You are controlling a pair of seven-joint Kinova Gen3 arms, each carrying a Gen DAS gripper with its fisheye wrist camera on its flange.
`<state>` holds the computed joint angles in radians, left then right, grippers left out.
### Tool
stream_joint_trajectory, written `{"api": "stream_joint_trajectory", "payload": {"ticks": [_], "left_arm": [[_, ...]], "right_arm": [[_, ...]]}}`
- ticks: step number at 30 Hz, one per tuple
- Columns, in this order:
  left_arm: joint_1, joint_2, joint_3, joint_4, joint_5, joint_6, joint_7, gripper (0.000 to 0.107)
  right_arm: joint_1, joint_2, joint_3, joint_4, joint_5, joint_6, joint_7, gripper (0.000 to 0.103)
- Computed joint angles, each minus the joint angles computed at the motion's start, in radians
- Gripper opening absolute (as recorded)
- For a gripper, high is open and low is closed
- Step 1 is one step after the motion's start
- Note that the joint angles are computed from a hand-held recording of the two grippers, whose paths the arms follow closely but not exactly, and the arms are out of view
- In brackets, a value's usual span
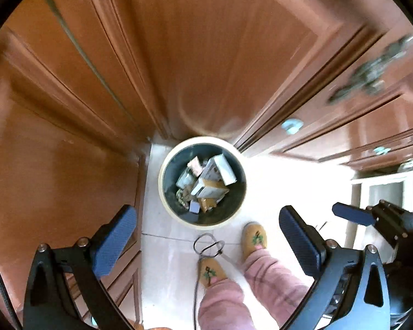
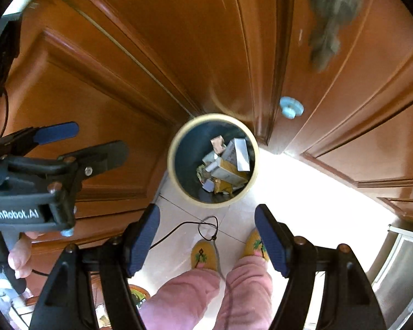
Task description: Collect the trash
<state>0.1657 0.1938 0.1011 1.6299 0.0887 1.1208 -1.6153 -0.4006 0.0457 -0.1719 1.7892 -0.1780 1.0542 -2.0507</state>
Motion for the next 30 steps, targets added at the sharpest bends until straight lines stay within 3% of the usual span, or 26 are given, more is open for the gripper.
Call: {"api": "stream_joint_trajectory", "payload": {"ticks": [6,13,18,21,30], "left_arm": [[-0.005,-0.113,-0.002,-0.150,-0.005,0.176,0.058,0.102],[0.007,-0.164,0.009,-0.400,-0.054,0.372,0.136,0.102],[0.010,-0.147,0.017,-0.613,-0.093,0.516,0.172,0.102],[0.026,-0.129,0.019,-0.735,-0.119,0.593,0.181,0.102],[0.074,-0.071,0.020,-1.059,-0.162,0.738,0.186,0.102]], "right_arm": [[-0.028,-0.077,-0.024,-0.191,0.084,0.226,-0.106,0.072],[-0.033,-0.123,-0.046,-0.453,0.146,0.451,-0.184,0.072],[-0.046,-0.127,-0.078,-0.640,0.238,0.562,-0.218,0.073],[-0.063,-0.113,-0.103,-0.749,0.309,0.621,-0.231,0.079],[-0.152,-0.045,-0.124,-1.069,0.508,0.758,-0.255,0.080]]}}
